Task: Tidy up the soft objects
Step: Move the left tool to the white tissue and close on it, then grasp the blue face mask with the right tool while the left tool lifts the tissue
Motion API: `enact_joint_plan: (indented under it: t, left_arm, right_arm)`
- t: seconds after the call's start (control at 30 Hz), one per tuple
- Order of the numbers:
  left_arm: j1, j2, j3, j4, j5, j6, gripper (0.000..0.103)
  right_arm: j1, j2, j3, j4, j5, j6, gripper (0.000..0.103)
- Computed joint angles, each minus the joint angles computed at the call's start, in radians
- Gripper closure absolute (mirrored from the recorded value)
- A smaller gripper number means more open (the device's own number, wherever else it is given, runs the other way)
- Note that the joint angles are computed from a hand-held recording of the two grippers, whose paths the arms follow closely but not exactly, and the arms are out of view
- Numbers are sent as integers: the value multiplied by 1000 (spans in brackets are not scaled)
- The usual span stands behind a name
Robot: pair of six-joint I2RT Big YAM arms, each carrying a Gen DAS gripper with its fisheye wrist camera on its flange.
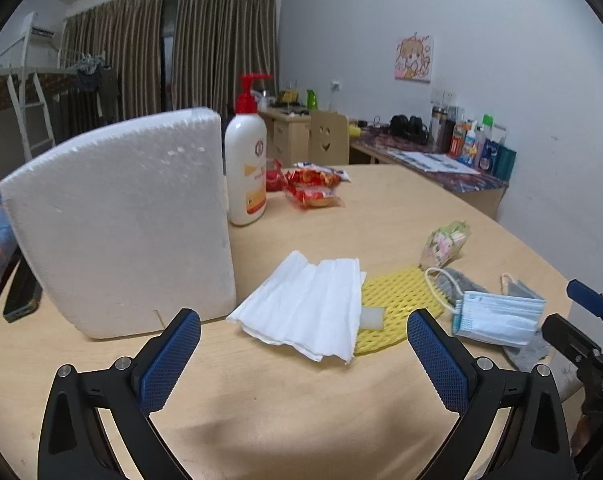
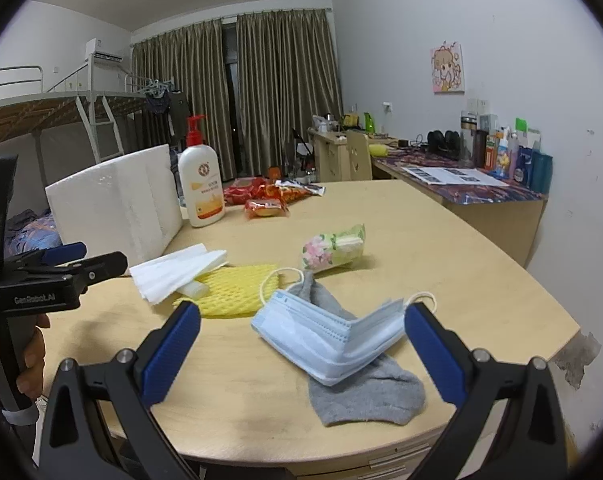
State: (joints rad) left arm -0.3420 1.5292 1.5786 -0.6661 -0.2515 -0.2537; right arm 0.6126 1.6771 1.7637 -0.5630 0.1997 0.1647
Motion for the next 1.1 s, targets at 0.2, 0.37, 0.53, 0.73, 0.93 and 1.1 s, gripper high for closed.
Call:
enact_joint_plan:
  t: [0.2,0.37,0.53,0.73,0.93,1.1]
  left_arm:
    - [31,86,91,-93,41,-29,6]
    - [45,140,146,-162,68,-48,11]
    - [54,191,201,-225,95,-68,27]
    - [53,199,209,-229,102,-71,42]
    - [63,198,205,-221,143,-102,77]
    - [66,173,170,-169,153,-119,96]
  right_arm:
    - [-12,25,35,-27,-24,-4,0]
    - [-20,53,71,-55,-44,-9,0]
    - [-31,66,86,-67,-70,-12,0]
    - [-42,74,92,-73,-83,-9,0]
    - [-48,76,91,-72,-96,-9,0]
    - [-49,69,83,-75,-93,-13,0]
